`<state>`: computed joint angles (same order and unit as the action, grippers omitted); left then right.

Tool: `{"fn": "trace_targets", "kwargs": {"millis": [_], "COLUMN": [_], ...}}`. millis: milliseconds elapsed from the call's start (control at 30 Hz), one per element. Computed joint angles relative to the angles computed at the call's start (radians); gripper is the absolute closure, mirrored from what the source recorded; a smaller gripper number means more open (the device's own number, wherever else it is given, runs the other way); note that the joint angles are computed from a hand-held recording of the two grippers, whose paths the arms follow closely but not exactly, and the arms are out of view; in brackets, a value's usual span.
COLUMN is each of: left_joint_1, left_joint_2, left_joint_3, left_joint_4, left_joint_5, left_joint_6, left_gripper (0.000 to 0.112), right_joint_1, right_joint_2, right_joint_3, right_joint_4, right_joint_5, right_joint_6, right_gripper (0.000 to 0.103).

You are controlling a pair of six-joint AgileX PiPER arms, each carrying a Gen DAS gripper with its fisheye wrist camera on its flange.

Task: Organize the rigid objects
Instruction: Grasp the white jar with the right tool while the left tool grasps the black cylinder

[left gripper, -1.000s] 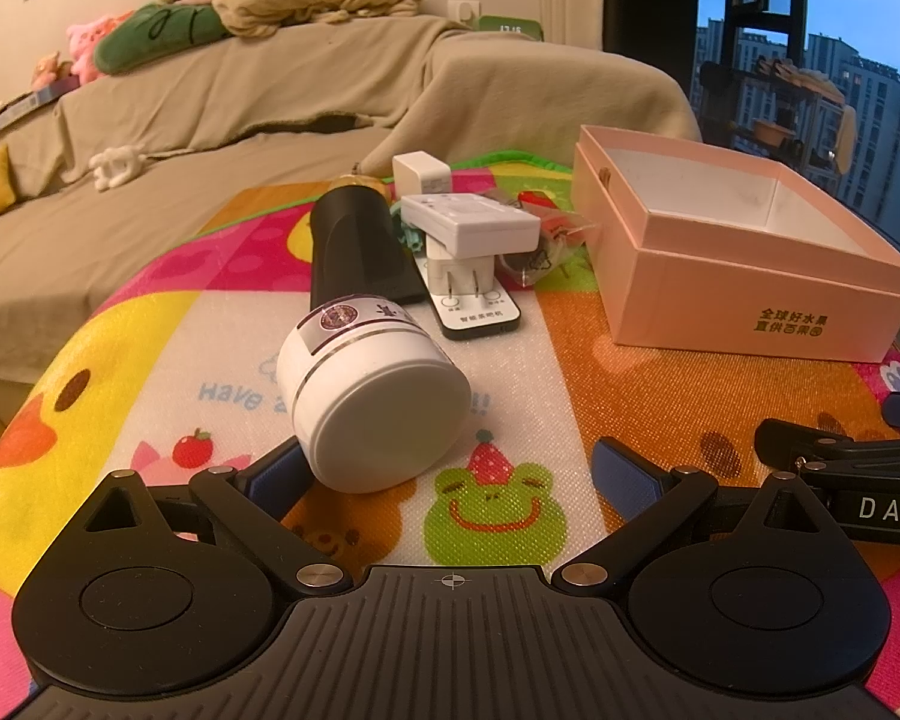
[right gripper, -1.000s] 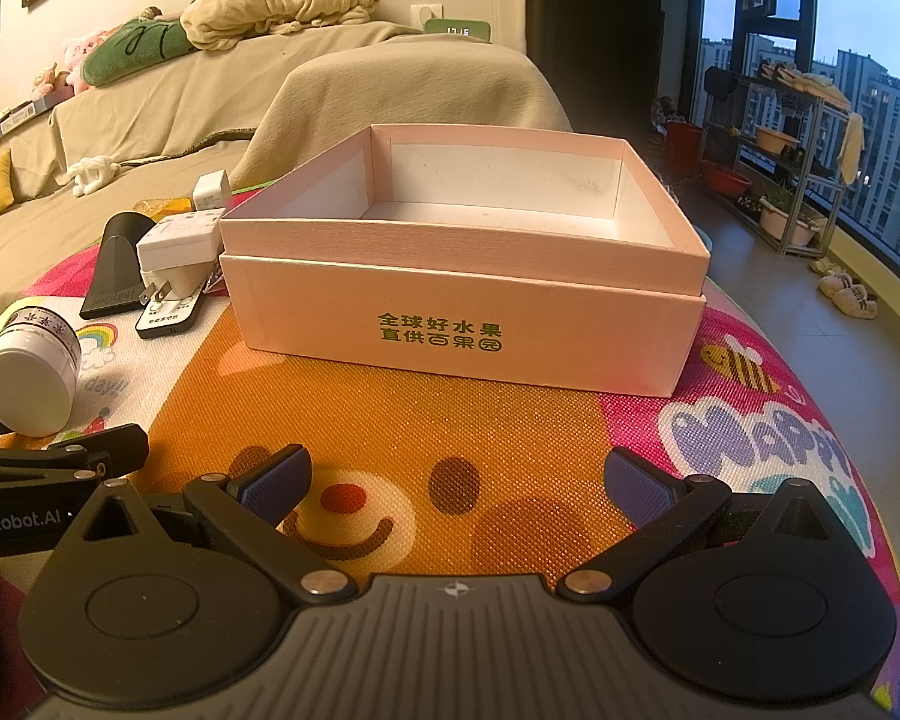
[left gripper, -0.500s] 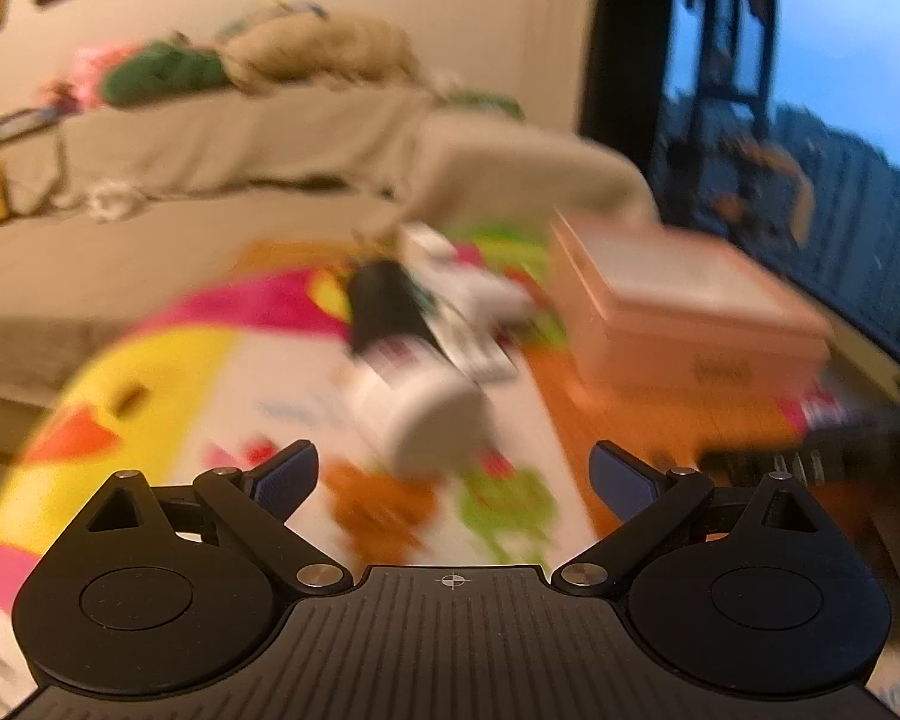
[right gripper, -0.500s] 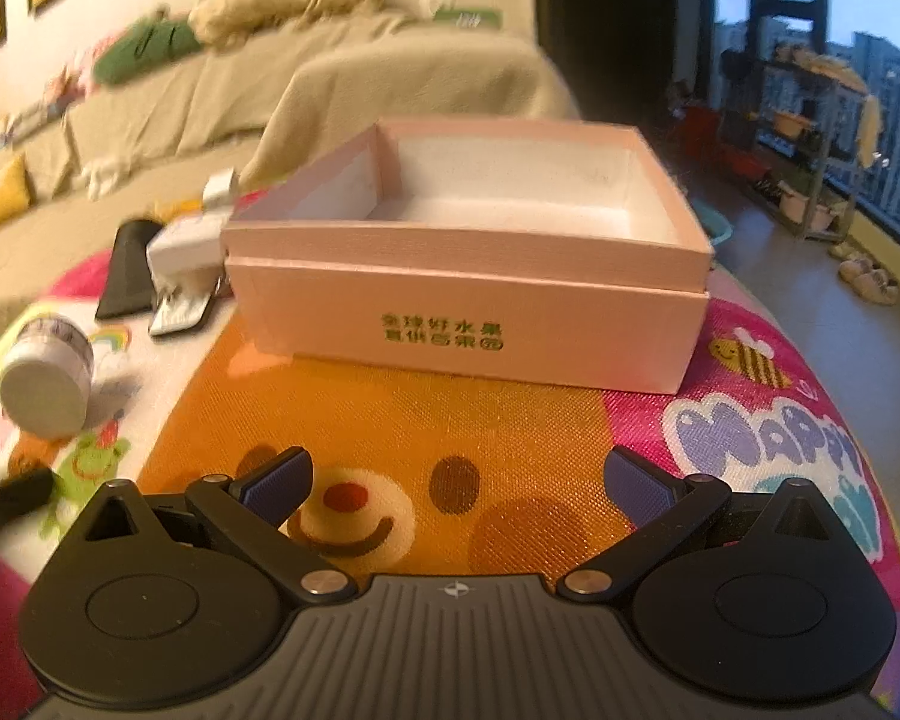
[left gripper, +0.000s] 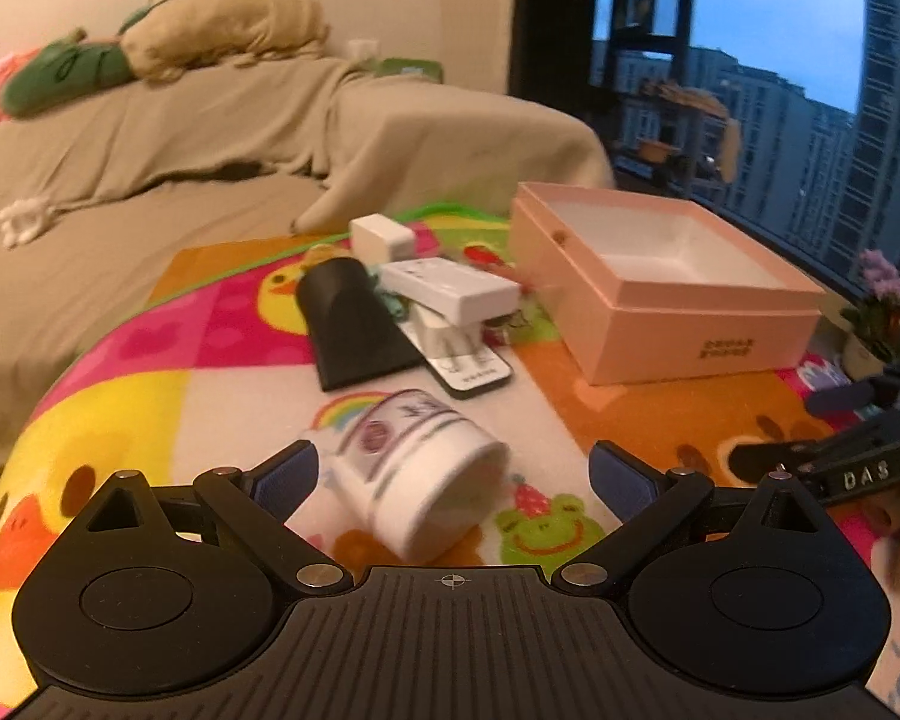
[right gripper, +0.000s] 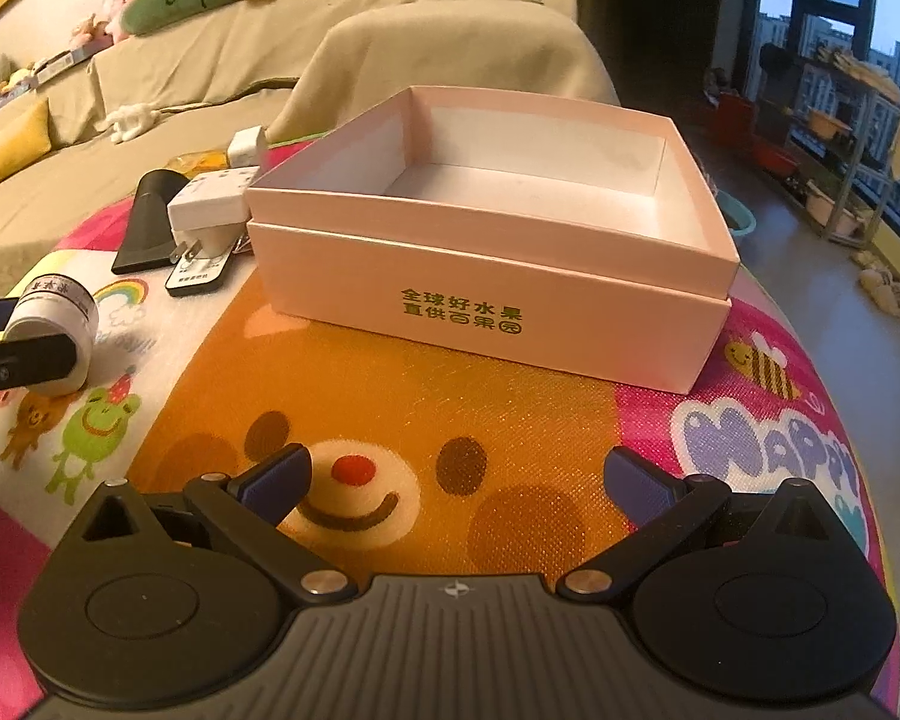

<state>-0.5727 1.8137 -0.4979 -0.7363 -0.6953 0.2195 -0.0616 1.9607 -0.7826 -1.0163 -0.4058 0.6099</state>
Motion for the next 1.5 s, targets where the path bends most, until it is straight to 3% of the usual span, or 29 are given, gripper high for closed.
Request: {"fn": "trace_targets", "kwargs": {"millis": [133,233,400,600,667,733,800,867,900,967,1033,1100,1200,1233,1300,1333,1400,1500], "left_joint_1": [-0.032,0.017,0.193,0.397,0.506,0.594,0.637,0.627,0.603,0.542,0.484,0.443,0.382,0.368,0.341,0.33,0.315,0.299], "left_joint_2": [-0.013,-0.044,-0.187,-0.319,-0.334,-0.321,-0.293,-0.263,-0.246,-0.196,-0.137,-0.058,0.058,0.084,0.155,0.184,0.231,0.239], "left_joint_3": [0.051,0.089,0.226,0.386,0.412,0.411,0.385,0.333,0.291,0.204,0.109,-0.026,-0.21,-0.253,-0.365,-0.411,-0.469,-0.454], "left_joint_4": [-0.006,0.048,0.374,0.541,0.644,0.727,0.787,0.807,0.8,0.773,0.719,0.646,0.457,0.391,0.208,0.113,-0.019,-0.003], "left_joint_5": [-0.073,-0.086,-0.094,-0.202,-0.218,-0.216,-0.2,-0.152,-0.11,-0.045,0.004,0.075,0.174,0.201,0.266,0.291,0.297,0.258], "left_joint_6": [0.031,-0.007,-0.276,-0.474,-0.544,-0.606,-0.645,-0.656,-0.649,-0.614,-0.576,-0.542,-0.418,-0.363,-0.197,-0.106,0.041,0.046], "left_gripper": [0.012,0.012,0.012,0.012,0.012,0.013,0.013,0.013,0.013,0.013,0.013,0.013,0.014,0.017,0.04,0.06,0.06,0.06], "right_joint_1": [0.017,0.035,0.154,0.424,0.467,0.472,0.444,0.417,0.392,0.358,0.299,0.219,0.096,0.051,-0.029,-0.073,-0.146,-0.222], "right_joint_2": [-0.011,-0.034,-0.13,-0.108,-0.068,-0.038,-0.032,-0.061,-0.088,-0.151,-0.204,-0.246,-0.309,-0.325,-0.344,-0.349,-0.347,-0.322], "right_joint_3": [0.035,0.083,0.209,0.24,0.176,0.097,0.045,0.057,0.085,0.109,0.101,0.105,0.157,0.175,0.203,0.215,0.232,0.227], "right_joint_4": [0.143,0.204,0.088,0.378,0.416,0.338,0.191,0.149,0.143,0.093,-0.081,-0.235,-0.256,-0.257,-0.276,-0.285,-0.302,-0.35], "right_joint_5": [-0.011,-0.054,-0.168,-0.284,-0.248,-0.18,-0.139,-0.153,-0.17,-0.124,-0.06,-0.046,-0.048,-0.057,-0.087,-0.106,-0.143,-0.186], "right_joint_6": [-0.143,-0.276,-0.349,-0.624,-0.607,-0.479,-0.284,-0.214,-0.22,-0.17,0.009,0.146,0.111,0.088,0.068,0.056,0.042,0.071], "right_gripper": [0.0,0.0,0.001,0.013,0.019,0.046,0.048,0.048,0.048,0.049,0.049,0.049,0.049,0.049,0.049,0.049,0.049,0.049]}}
